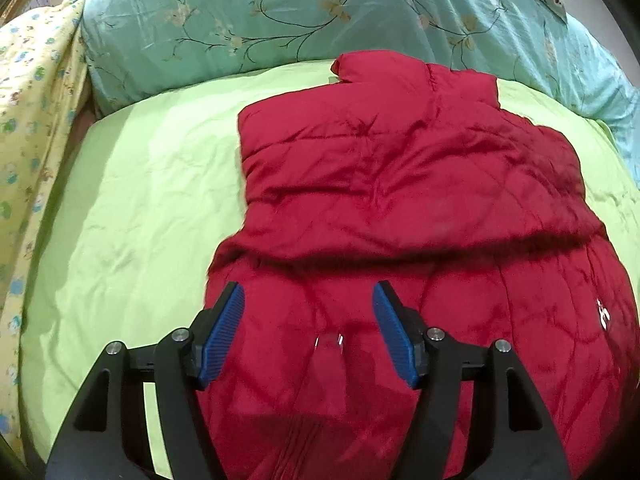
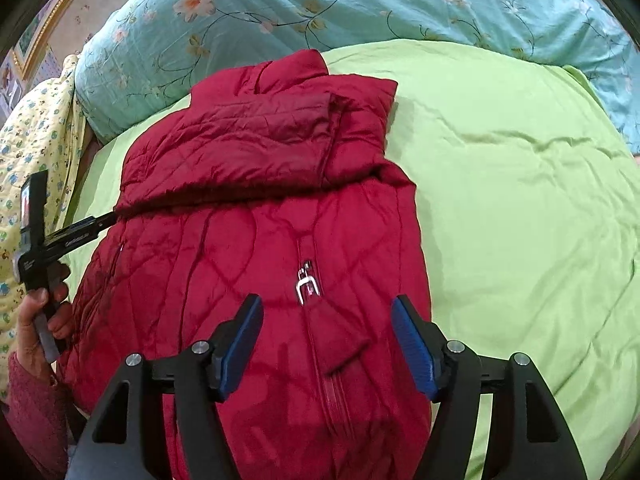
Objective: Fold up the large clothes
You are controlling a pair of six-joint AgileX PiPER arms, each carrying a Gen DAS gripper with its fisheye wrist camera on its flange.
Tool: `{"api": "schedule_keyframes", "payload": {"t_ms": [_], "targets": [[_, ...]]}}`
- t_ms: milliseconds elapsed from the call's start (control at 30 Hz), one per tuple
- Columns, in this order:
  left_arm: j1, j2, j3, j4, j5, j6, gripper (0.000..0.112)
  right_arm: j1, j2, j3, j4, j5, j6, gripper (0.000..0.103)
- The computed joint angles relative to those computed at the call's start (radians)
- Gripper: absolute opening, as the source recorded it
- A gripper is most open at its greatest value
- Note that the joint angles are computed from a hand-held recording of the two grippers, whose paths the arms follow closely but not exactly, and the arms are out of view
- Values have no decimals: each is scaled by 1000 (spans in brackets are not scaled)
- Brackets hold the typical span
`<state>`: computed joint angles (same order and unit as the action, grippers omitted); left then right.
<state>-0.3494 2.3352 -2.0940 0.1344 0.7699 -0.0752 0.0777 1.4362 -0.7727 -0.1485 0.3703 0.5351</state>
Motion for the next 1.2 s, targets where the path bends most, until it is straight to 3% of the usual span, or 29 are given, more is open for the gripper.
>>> {"api": "schedule_keyframes", "payload": {"t_ms": [267, 500, 800, 1067, 1200], "targets": [[20, -154, 265, 27, -99, -30, 68, 6, -58, 63, -9, 0, 25, 71], [99, -291, 500, -129, -165, 119, 70, -36, -100, 109, 116, 16, -96, 74], [257, -378, 634, -392, -73, 357, 70, -97, -153, 189, 262, 50, -245, 75], [289, -414, 726, -392, -48, 420, 70, -96, -159, 259, 360, 65, -350, 75], [293, -400, 745, -404, -32, 455, 70, -130, -155, 304, 511, 54, -510, 75]]}}
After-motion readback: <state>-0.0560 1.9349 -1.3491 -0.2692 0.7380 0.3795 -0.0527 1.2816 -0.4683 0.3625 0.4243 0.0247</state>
